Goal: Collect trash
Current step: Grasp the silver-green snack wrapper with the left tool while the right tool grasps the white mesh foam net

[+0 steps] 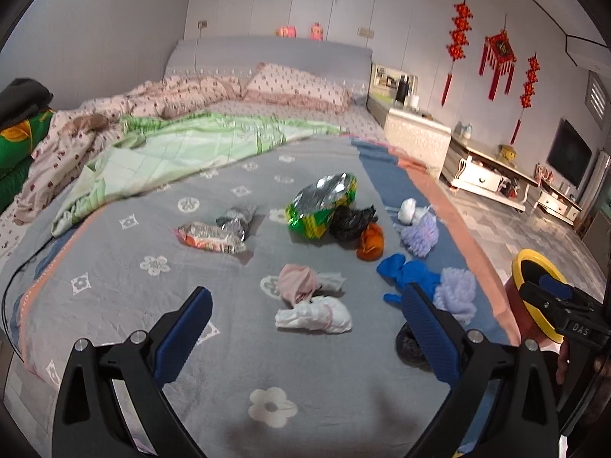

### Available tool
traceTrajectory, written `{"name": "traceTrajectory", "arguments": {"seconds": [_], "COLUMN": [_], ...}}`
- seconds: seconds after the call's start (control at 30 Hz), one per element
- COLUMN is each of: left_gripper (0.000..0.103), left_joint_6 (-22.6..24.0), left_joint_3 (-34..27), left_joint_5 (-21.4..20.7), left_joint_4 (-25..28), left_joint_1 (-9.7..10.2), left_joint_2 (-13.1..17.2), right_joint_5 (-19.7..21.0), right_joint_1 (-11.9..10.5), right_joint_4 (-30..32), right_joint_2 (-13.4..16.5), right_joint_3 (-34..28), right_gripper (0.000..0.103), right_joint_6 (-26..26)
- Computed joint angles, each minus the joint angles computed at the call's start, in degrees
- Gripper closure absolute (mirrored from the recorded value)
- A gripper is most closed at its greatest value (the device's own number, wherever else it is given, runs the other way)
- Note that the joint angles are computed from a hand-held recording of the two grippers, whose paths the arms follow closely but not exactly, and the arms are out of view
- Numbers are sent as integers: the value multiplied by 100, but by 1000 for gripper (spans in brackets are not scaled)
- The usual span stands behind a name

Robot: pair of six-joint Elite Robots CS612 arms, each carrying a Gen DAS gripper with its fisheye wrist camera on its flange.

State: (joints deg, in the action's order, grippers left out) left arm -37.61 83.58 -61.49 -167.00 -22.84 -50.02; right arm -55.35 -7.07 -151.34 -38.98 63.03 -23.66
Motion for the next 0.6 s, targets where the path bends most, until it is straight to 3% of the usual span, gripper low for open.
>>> {"name": "traceTrajectory", "arguments": {"seconds": [0.1, 0.4, 0.6], "left_gripper": [7, 7, 7], "left_joint_6": [-201, -490, -205], "left_joint_3": [-96, -731, -1373], "left_joint_5": [-303, -246, -394], "left_joint_4": [273, 1398, 1667], "left_joint_1": [194, 577, 796], "left_joint_2": [56, 413, 764], "right_joint_5": [-32, -75, -253], "right_joint_1": [67, 221, 317], "right_joint_4": [622, 1502, 1737], "right_joint_2": [89, 352, 528], "right_joint_3": [-268, -815, -1134], "right_gripper": [8, 8, 8], "right_joint_6": [-318, -749, -770]}}
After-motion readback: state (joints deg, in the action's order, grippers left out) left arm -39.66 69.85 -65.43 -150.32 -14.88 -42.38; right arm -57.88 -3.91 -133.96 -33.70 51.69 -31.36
